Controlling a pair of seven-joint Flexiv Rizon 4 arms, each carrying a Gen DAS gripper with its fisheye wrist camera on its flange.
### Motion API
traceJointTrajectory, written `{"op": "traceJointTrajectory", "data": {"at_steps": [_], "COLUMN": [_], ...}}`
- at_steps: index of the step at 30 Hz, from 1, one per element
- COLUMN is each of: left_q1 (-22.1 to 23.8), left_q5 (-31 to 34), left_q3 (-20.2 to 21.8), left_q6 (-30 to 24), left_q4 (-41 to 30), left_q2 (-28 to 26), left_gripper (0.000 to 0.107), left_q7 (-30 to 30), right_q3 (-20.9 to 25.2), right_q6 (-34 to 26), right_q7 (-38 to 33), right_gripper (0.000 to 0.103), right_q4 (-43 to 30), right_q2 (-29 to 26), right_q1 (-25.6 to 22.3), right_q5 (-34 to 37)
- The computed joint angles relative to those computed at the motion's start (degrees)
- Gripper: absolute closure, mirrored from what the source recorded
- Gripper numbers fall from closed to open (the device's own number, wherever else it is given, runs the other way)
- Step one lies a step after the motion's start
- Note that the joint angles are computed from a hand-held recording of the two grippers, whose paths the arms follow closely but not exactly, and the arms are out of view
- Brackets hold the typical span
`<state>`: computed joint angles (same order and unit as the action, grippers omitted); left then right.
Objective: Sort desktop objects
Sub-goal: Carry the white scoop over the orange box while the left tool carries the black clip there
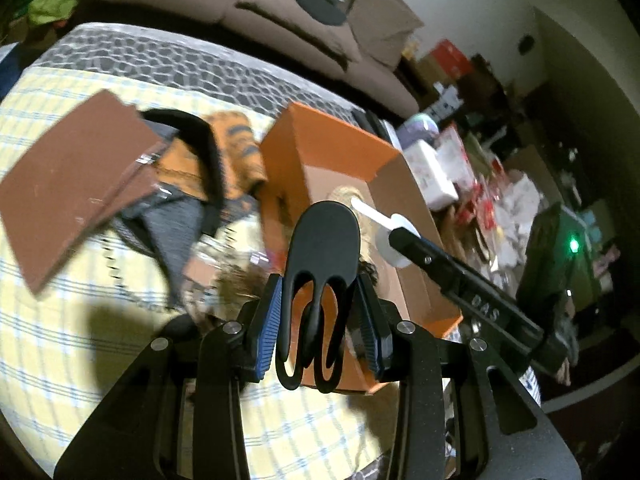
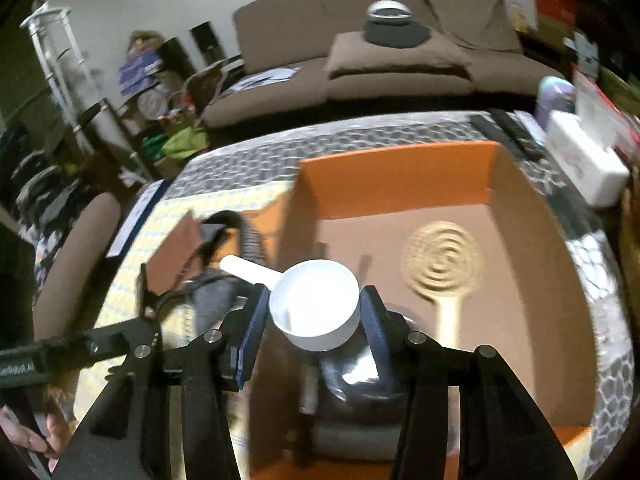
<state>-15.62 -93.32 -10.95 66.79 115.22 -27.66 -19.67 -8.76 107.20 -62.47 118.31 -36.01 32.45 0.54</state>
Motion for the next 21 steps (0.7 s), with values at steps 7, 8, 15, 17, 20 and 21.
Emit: {"op": "traceJointTrajectory", "data": {"at_steps": [7, 8, 15, 17, 20, 21], "left_q1": [-3.3, -3.8, -5.6, -5.7, -5.2, -5.0], "left_q5": [1.4, 1.8, 7.4, 8.9, 10.8, 11.3], "left_q3": [-1.7, -1.9, -3.2, -3.8, -4.6, -4.9], "left_q6": [1.6, 1.9, 4.4, 5.2, 6.0, 6.2], "left_q4": [-0.2, -0.4, -0.9, -0.9, -0.9, -1.0], "left_q2": [0.0, -0.2, -1.8, -2.2, -2.6, -2.9], "left_gripper": [0.073, 0.073, 0.073, 0.073, 0.073, 0.073], "left_q7": [1.1, 1.0, -1.3, -1.8, -3.1, -3.5], "right_q3": [-0.6, -1.2, -6.6, -6.9, -6.0, -5.7], "right_q6": [0.1, -0.2, -4.0, -3.7, -3.6, -3.8], "right_q7": [0.2, 0.1, -0.1, -0.9, -3.8, -4.7], "right_gripper": [0.055, 0.055, 0.055, 0.055, 0.055, 0.055], "right_q4": [3.7, 4.2, 6.4, 7.7, 9.5, 9.9], "right_q2": [1.5, 1.7, 2.0, 2.4, 3.8, 4.1], "right_q1": [-3.1, -2.8, 0.1, 0.0, -1.3, -1.7], "right_q5": [1.3, 1.5, 0.9, 0.1, -2.0, -2.6]}}
